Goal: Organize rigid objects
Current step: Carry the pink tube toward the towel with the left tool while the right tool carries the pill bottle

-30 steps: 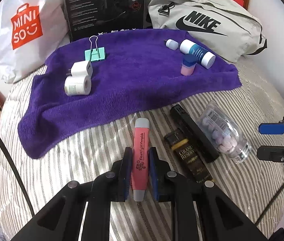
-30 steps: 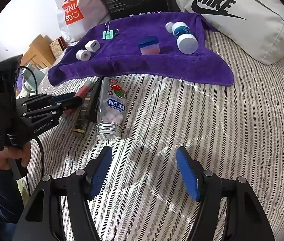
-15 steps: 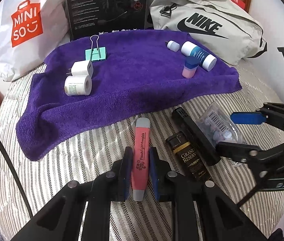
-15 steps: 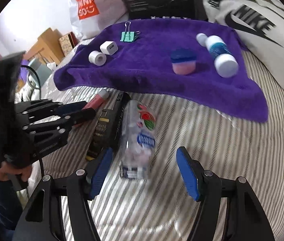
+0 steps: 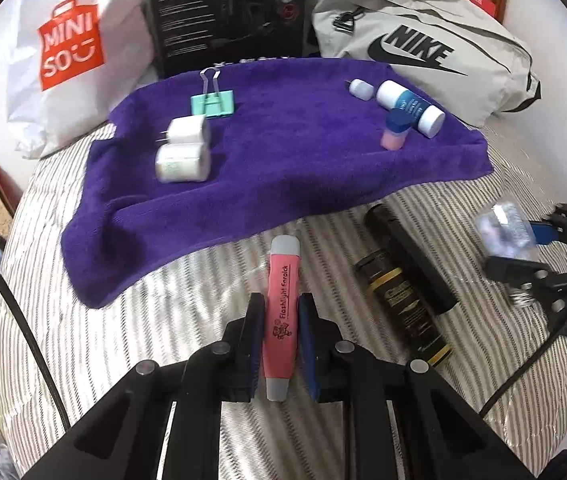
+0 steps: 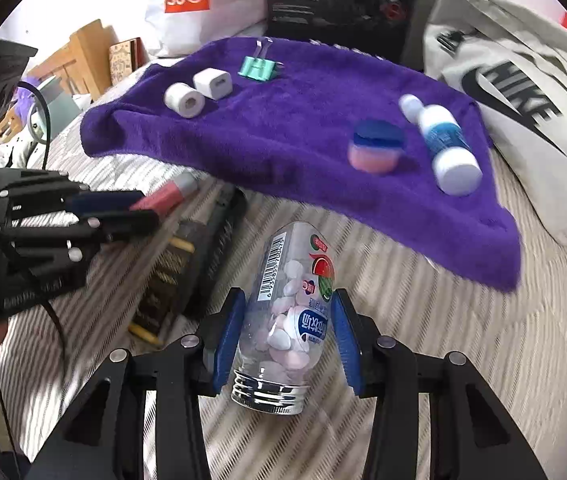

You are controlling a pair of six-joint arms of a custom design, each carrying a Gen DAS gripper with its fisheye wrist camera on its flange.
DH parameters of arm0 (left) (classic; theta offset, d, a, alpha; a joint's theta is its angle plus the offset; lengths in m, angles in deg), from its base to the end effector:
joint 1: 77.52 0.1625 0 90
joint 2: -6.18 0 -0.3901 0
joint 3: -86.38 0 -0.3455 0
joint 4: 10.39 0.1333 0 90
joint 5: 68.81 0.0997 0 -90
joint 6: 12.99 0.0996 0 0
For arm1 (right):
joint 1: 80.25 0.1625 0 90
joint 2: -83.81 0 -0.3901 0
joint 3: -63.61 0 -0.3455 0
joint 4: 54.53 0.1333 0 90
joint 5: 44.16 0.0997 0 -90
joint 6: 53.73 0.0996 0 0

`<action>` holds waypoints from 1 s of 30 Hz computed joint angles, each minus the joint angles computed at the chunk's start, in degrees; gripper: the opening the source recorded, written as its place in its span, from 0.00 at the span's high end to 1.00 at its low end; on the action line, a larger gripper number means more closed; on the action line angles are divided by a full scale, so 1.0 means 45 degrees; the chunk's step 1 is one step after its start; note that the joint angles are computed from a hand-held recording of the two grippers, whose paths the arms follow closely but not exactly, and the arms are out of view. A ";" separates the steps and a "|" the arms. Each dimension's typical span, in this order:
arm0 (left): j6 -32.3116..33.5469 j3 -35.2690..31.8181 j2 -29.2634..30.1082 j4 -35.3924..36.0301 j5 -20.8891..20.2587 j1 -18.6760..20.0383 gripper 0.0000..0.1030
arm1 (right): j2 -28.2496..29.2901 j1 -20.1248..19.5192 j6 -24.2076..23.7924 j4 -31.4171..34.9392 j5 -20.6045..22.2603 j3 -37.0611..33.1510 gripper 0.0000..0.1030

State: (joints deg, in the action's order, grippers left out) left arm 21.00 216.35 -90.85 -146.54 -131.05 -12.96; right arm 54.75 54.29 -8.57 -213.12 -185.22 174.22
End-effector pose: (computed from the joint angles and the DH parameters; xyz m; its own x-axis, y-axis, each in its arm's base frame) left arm 0.0079 -0.4018 0.2988 -0.4667 0.7270 -0.5037 0.8190 0.5702 0.0640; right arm 0.3729 -0.2993 -0.0731 -0.7143 0.0940 0.6935 -0.2511 0.8905 -0.3793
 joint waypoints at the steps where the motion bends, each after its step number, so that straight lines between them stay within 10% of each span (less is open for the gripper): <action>1: 0.0036 -0.0046 0.0043 -0.0023 0.0012 0.0087 0.83 | -0.0260 0.0101 0.0284 0.0110 0.0054 0.0273 0.58; 14: 0.0027 0.0322 0.0071 -0.0646 0.0196 -0.0122 0.83 | -0.0771 0.0429 0.1900 0.0646 0.0108 0.1291 0.57; 30: -0.0401 -0.0535 -0.0228 0.0613 -0.0536 0.0066 0.84 | -0.1346 0.0501 0.1063 -0.0967 0.0484 0.1886 0.59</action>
